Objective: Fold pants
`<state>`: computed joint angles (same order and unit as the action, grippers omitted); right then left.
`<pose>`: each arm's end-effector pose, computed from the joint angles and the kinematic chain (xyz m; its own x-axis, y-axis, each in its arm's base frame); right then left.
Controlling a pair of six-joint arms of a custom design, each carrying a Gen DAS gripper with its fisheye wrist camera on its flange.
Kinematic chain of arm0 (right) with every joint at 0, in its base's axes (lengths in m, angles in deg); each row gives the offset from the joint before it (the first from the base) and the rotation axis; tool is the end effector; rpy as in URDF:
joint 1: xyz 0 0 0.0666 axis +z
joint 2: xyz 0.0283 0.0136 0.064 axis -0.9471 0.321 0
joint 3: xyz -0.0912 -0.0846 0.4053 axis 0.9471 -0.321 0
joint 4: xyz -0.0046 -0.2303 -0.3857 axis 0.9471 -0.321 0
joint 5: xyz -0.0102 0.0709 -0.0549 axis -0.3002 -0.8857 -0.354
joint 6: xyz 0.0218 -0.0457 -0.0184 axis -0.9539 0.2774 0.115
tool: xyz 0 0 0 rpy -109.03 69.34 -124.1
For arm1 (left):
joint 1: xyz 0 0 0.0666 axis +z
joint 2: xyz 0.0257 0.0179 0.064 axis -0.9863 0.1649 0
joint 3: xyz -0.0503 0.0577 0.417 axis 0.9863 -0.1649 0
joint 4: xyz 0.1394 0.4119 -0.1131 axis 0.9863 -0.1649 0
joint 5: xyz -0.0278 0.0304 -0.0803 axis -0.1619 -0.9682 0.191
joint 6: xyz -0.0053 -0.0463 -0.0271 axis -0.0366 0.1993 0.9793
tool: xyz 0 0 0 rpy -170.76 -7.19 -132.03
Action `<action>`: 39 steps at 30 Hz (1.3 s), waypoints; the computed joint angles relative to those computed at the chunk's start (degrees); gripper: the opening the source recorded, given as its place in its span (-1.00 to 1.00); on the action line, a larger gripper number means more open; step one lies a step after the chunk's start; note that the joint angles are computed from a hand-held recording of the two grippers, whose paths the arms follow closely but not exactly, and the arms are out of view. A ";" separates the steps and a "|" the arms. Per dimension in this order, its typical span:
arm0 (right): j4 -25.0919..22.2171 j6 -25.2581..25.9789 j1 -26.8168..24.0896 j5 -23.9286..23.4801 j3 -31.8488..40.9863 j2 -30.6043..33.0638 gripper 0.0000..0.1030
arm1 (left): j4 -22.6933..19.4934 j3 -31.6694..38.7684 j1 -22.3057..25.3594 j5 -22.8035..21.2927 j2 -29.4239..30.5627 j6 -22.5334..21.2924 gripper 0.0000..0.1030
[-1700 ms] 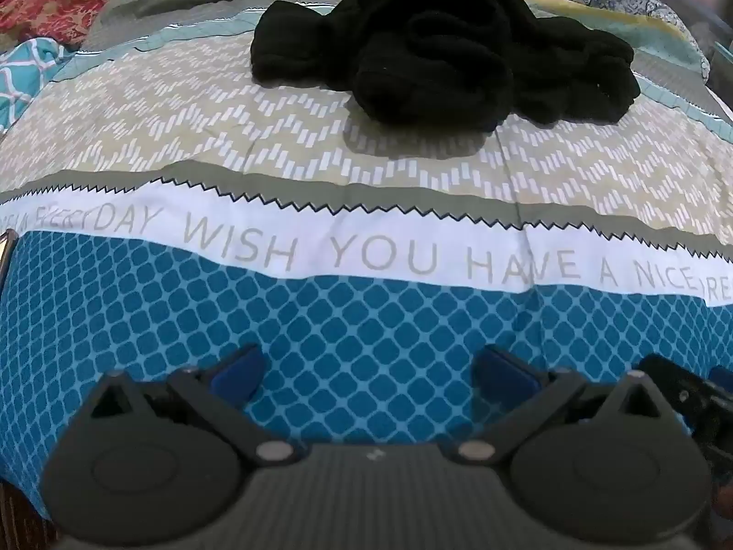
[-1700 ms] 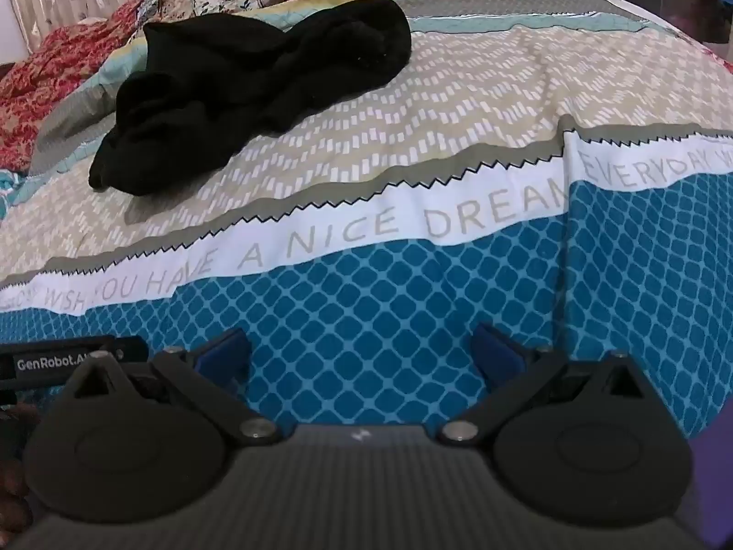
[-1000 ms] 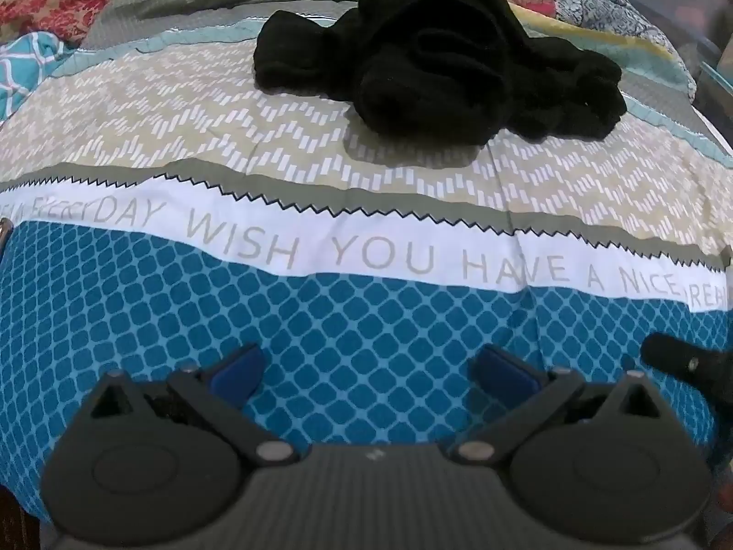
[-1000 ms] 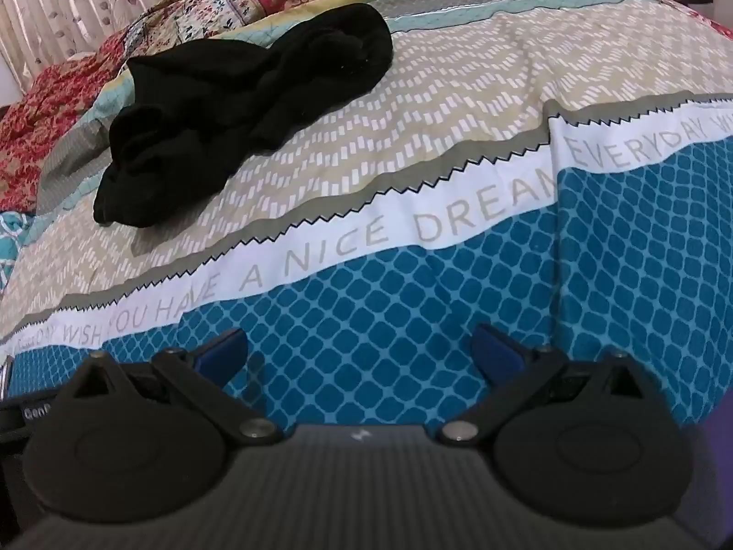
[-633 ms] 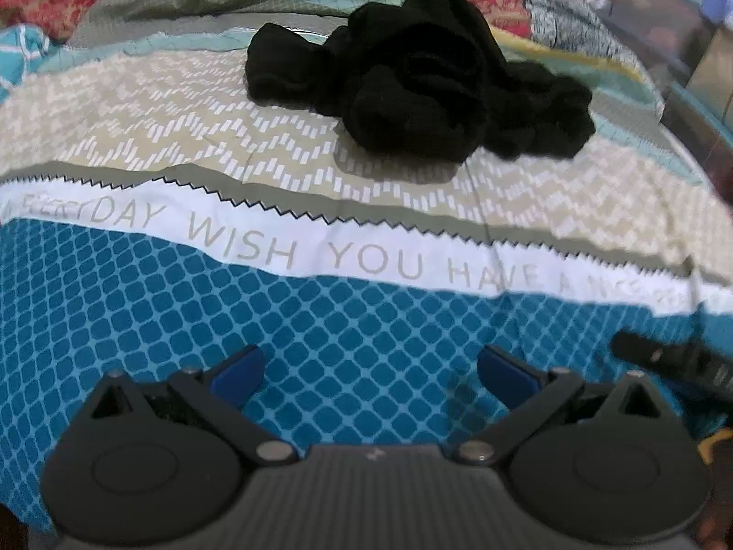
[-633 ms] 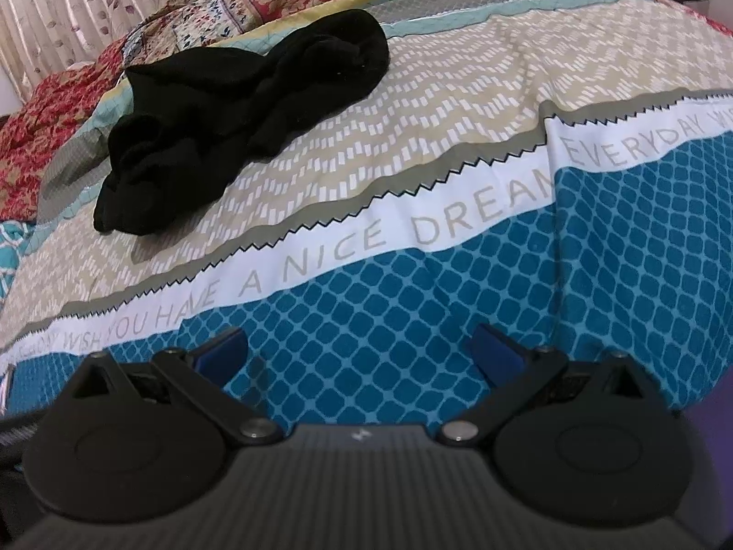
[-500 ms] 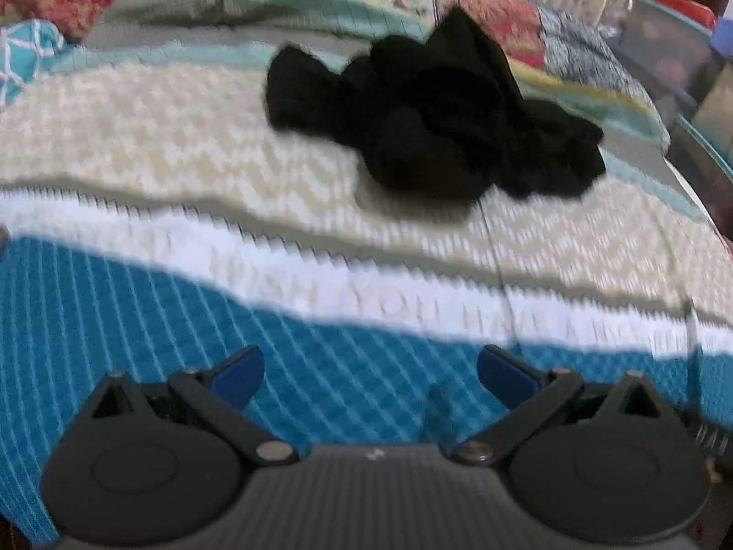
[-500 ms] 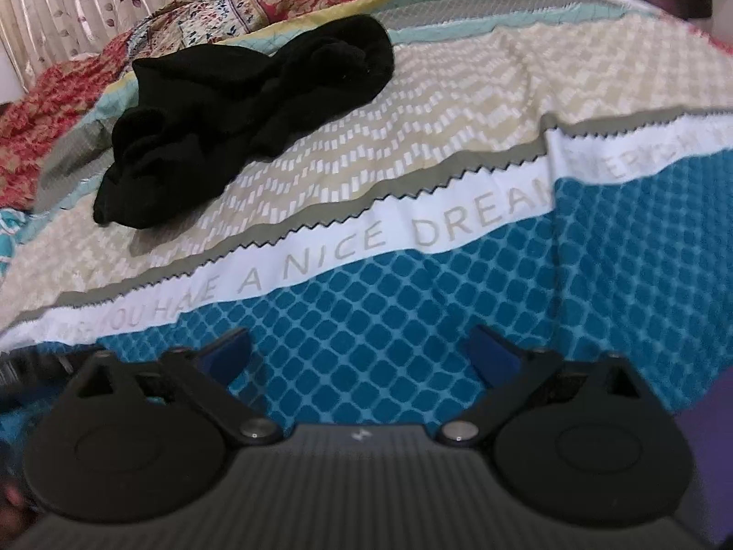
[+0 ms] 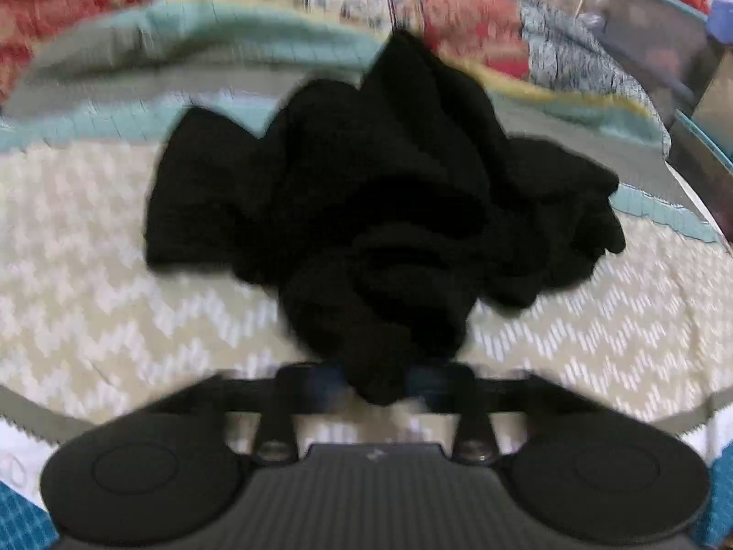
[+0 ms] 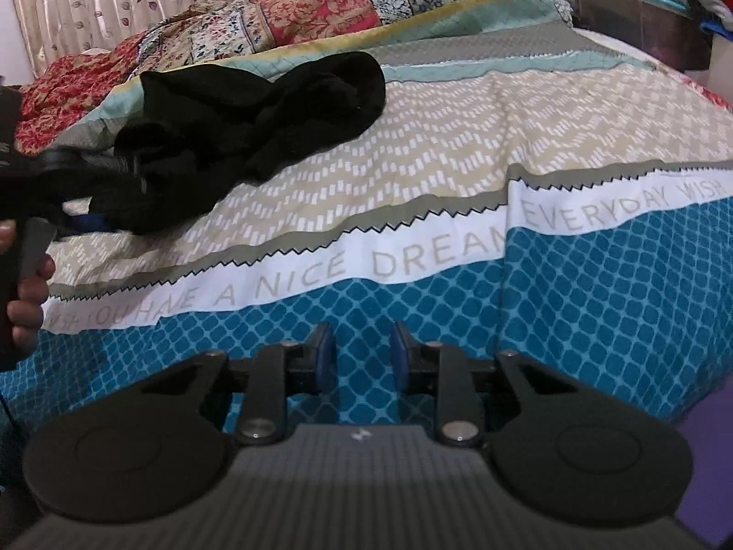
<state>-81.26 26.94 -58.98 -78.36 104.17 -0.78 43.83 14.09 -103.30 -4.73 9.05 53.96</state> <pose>0.4041 0.0848 0.3435 -0.7050 0.2378 -0.6682 0.1221 0.9687 0.2159 0.5901 -0.2478 0.3732 -0.8166 -0.0565 -0.5745 0.0847 0.9727 -0.2162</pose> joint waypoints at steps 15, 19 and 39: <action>9.91 0.36 -1.30 -9.69 10.44 10.03 -0.15 | 10.50 -24.22 12.61 11.75 -30.51 9.86 -0.83; 9.93 0.50 -0.30 -8.27 13.45 13.15 0.08 | 9.32 -25.33 14.41 13.30 -30.26 12.89 -0.83; 11.05 4.78 -3.59 -9.27 24.06 14.04 -0.93 | 13.09 -17.62 14.24 15.82 -29.00 2.02 -0.82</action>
<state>-70.21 31.73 -62.57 -87.63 128.23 13.26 56.91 -3.54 -89.06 11.10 -19.95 55.98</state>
